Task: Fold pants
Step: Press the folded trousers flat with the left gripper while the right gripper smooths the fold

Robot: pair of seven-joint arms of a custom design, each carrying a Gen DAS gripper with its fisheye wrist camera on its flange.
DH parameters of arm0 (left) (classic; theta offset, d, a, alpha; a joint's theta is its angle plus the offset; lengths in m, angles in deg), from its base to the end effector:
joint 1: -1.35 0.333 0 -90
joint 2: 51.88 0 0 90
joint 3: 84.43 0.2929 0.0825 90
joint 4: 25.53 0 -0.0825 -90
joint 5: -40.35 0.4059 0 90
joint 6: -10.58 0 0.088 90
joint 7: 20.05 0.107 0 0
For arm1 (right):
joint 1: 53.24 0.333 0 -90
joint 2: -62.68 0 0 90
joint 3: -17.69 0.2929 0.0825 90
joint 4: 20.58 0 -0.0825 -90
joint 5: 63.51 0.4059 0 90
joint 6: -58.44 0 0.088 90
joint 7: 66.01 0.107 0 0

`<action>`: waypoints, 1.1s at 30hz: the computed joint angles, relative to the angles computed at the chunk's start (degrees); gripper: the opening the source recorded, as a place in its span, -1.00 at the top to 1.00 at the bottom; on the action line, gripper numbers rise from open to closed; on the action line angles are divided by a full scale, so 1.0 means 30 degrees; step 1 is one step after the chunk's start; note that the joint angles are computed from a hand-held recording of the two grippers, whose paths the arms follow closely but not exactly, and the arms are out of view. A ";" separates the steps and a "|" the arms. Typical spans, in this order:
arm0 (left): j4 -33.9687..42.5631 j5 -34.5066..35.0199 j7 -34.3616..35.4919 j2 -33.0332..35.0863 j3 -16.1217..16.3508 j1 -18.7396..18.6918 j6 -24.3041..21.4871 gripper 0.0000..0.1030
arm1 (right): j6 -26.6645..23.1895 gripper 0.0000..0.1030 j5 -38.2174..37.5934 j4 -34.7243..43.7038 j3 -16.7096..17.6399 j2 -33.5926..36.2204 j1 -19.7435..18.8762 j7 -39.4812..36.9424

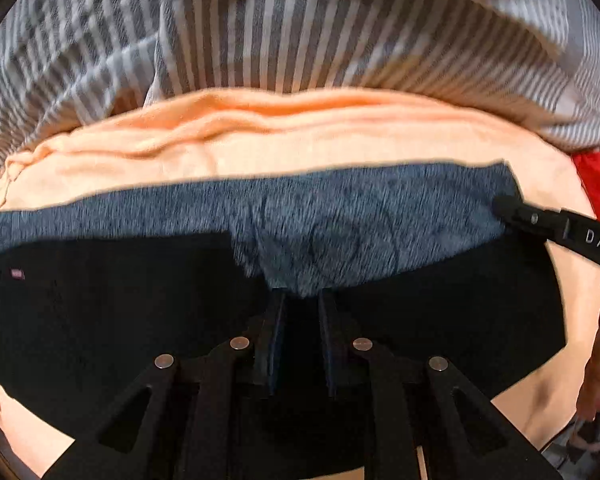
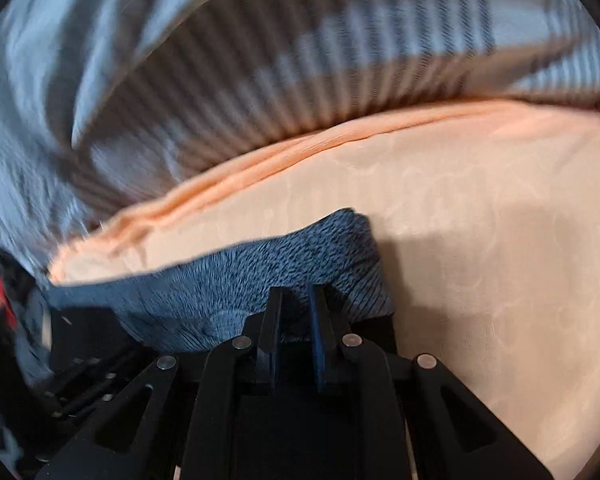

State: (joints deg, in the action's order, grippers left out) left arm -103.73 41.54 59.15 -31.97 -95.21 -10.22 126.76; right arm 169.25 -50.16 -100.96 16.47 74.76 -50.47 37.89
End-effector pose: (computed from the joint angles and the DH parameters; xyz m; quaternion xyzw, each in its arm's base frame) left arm 0.6615 -0.2484 0.5338 -0.6299 0.7598 -0.1505 0.0580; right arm 0.6676 0.0354 0.5951 -0.5971 0.7784 -0.0071 0.1937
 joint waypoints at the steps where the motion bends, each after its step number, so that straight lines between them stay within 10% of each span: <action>1: -0.0531 -0.0196 0.0004 -0.0320 -0.0021 0.0094 0.0397 0.64 | -0.0054 0.72 -0.0297 0.0016 0.0040 -0.0053 0.0109 -0.0129; 7: -0.1631 -0.0887 -0.0140 -0.1128 -0.0024 0.0442 0.0709 0.63 | -0.0755 0.72 -0.0530 -0.1178 0.0208 -0.1860 0.0461 -0.0508; 11: -0.0788 0.0194 -0.1336 -0.0652 0.0199 0.0066 -0.0124 0.10 | -0.1071 0.71 -0.0714 -0.3451 0.0273 -0.4116 0.0882 -0.0206; 33: -0.5706 -0.0335 -0.2802 -0.6218 0.0574 0.1537 -0.1748 0.00 | -0.4060 -0.03 -0.0658 -0.1218 0.0747 -0.3362 0.2144 0.0943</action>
